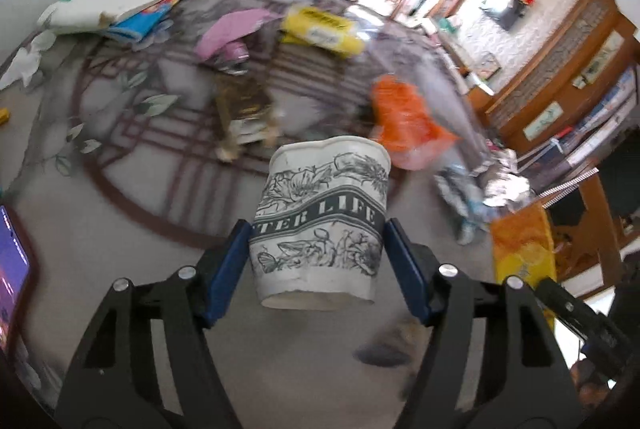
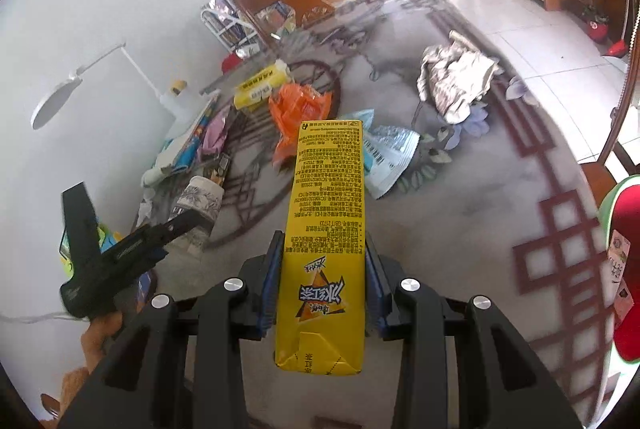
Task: Collect trash
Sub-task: 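Carry the paper cup and yellow box to the red bin with both grippers, then open both grippers over the red bin, dropping cup and yellow box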
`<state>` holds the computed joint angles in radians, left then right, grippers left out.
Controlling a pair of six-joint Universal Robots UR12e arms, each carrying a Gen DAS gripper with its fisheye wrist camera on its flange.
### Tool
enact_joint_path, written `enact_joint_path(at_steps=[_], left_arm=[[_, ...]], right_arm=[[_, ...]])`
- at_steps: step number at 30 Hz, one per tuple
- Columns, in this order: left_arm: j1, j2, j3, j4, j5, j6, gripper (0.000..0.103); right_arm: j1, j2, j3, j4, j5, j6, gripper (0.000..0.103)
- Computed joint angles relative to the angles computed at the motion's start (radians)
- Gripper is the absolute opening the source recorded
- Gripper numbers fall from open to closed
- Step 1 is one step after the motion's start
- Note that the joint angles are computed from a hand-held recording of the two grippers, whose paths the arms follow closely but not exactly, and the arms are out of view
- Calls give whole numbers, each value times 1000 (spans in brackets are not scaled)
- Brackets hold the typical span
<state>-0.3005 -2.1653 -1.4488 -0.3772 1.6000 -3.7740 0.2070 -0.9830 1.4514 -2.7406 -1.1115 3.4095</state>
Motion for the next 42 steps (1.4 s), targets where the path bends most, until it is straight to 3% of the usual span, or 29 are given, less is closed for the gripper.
enact_joint_path(at_steps=[8,17,20,27,32,36,40,41,42], left_arm=[[-57,-26,71,23,-35,43,66],[-109,-81,182,-26,-97,102,66],[-127,-111,230,-49,-134,128,66],[-171,-204,382,-153,-240,190,66],[-200,-281,520,-258,-292,262,66],[-214,-346,635,-346,-350,290,66],[-229,-388,711,-405,-364,326,67],[-231,-391,717,-413,-373,328,74],[-231,-395,723,-417,-382,326,84]], right_arm=[[-20,-25,41,-91,-37,40,35],[-66,-69,116,-161,-121,99,35],[-92,-87,151,-180,-157,156,35],[-157,-129,234,-242,-248,354,35],[-177,-156,276,-276,-404,445,35],[-191,-165,297,-279,-417,486,35],[-197,-171,313,-306,-457,537,37],[-196,-174,316,-309,-475,550,38],[-197,-175,317,-309,-487,560,46]])
